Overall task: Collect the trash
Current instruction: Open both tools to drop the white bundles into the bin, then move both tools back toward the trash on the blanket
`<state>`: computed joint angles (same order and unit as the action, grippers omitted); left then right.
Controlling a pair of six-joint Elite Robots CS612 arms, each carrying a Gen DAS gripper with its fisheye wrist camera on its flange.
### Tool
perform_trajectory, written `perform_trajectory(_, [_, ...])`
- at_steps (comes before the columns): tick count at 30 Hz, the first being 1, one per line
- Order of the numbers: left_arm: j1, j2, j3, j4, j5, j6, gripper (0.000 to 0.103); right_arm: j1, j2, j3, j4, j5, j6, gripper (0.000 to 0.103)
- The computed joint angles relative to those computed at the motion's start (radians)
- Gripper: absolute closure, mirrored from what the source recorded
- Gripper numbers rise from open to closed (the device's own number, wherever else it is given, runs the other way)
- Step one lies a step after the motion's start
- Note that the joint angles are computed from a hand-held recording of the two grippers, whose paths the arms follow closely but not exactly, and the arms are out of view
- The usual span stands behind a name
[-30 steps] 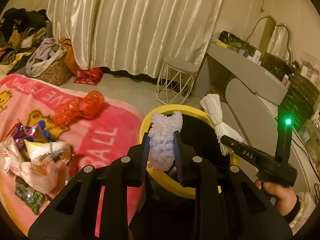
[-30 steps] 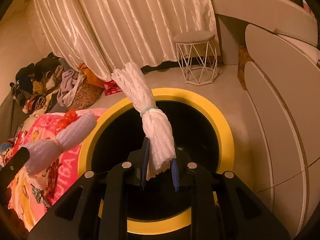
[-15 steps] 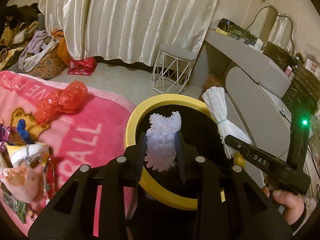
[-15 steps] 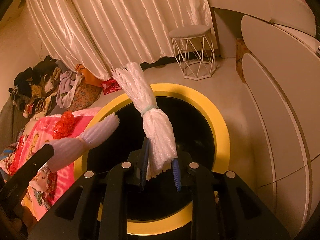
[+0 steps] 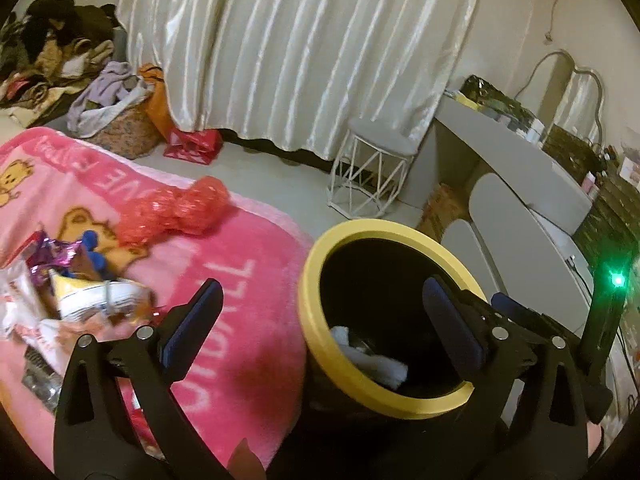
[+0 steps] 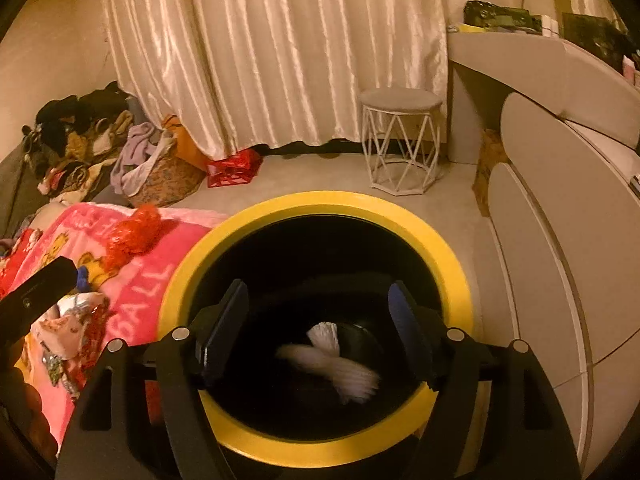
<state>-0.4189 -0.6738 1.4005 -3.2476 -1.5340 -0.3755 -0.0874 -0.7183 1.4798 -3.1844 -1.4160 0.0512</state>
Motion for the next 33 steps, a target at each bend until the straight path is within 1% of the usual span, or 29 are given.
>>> perform_trajectory(6, [0.006, -0.023, 0.040, -0.038, 0.037, -0.020, 0.011, 0.012, -0.013, 0.013, -0.029, 0.019, -0.020, 0.029])
perform_trajectory(15, [0.017, -0.051, 0.091, -0.084, 0.078, -0.053, 0.011, 0.025, -0.024, 0.030, -0.096, 0.067, -0.054, 0.025])
perform_trajectory(25, [0.036, -0.079, 0.145, -0.125, 0.119, -0.105, 0.011, 0.050, -0.029, 0.032, -0.112, 0.105, -0.106, 0.024])
perform_trajectory(33, [0.059, -0.102, 0.195, -0.156, 0.161, -0.160, 0.011, 0.076, -0.031, 0.026, -0.096, 0.133, -0.144, 0.024])
